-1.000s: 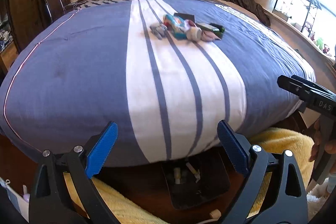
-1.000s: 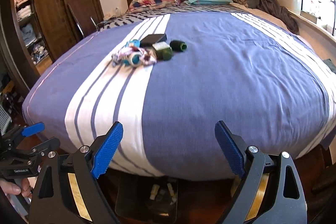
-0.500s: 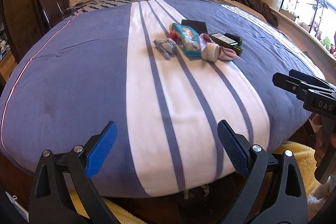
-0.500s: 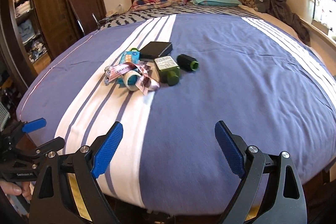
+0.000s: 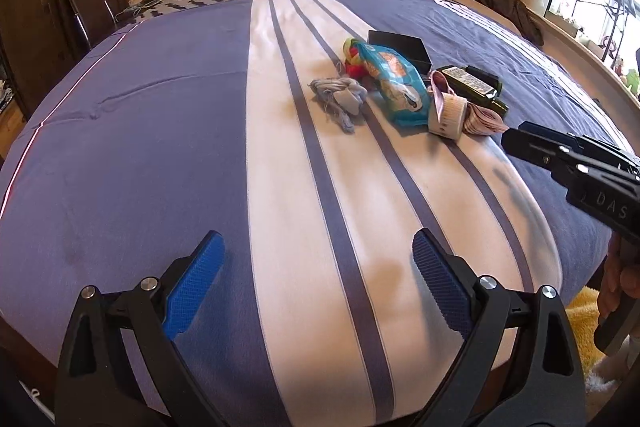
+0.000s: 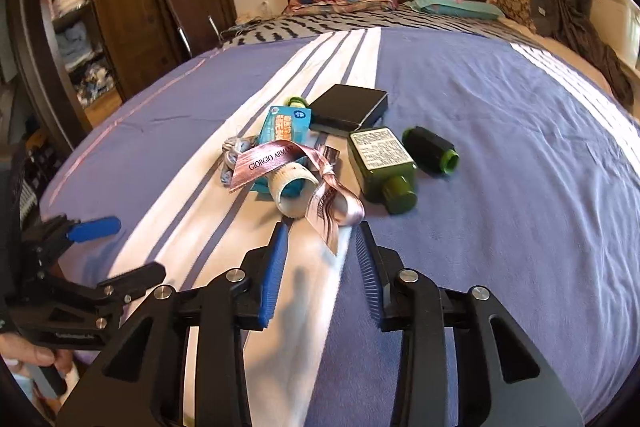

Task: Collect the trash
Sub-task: 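Grasp the grey knotted rope with the left tool while the right tool grasps the pink ribbon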

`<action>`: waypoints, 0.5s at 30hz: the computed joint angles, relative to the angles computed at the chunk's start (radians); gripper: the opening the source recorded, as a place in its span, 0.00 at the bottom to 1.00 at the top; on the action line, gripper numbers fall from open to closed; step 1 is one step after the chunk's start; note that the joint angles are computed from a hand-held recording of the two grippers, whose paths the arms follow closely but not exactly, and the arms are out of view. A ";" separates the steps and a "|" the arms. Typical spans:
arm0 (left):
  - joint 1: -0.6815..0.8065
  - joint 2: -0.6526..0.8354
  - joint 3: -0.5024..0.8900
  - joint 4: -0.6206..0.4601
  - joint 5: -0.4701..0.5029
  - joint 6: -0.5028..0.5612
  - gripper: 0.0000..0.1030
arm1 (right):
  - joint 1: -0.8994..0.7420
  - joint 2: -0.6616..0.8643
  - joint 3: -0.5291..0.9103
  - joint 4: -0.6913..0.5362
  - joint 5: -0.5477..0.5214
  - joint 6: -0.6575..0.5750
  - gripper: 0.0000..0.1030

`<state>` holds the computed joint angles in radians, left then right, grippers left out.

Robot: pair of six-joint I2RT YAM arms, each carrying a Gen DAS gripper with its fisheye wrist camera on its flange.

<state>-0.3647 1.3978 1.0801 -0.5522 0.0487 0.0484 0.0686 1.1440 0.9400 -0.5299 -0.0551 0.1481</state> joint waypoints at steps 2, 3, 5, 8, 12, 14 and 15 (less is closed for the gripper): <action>-0.005 0.042 0.035 0.007 -0.001 0.001 0.85 | 0.011 0.026 0.011 0.008 0.021 -0.012 0.29; -0.007 0.062 0.053 0.007 0.001 0.000 0.84 | 0.013 0.034 0.015 0.012 0.030 -0.020 0.26; -0.007 0.106 0.094 0.009 0.011 -0.002 0.83 | 0.020 0.053 0.024 0.020 0.046 -0.035 0.16; -0.007 0.169 0.156 0.011 0.012 -0.004 0.83 | 0.008 0.070 0.035 0.032 0.027 -0.040 0.05; -0.002 0.280 0.270 0.004 0.021 -0.011 0.77 | -0.015 0.067 0.046 0.051 -0.003 -0.045 0.02; 0.000 0.342 0.336 -0.011 0.031 -0.016 0.70 | -0.019 0.069 0.058 0.050 -0.013 -0.046 0.02; -0.001 0.367 0.366 -0.018 0.030 -0.017 0.70 | -0.019 0.070 0.064 0.047 -0.017 -0.048 0.02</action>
<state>-0.3661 1.7651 1.4466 -0.5700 0.0788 0.0310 0.0491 1.2138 1.0036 -0.4832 -0.0724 0.0998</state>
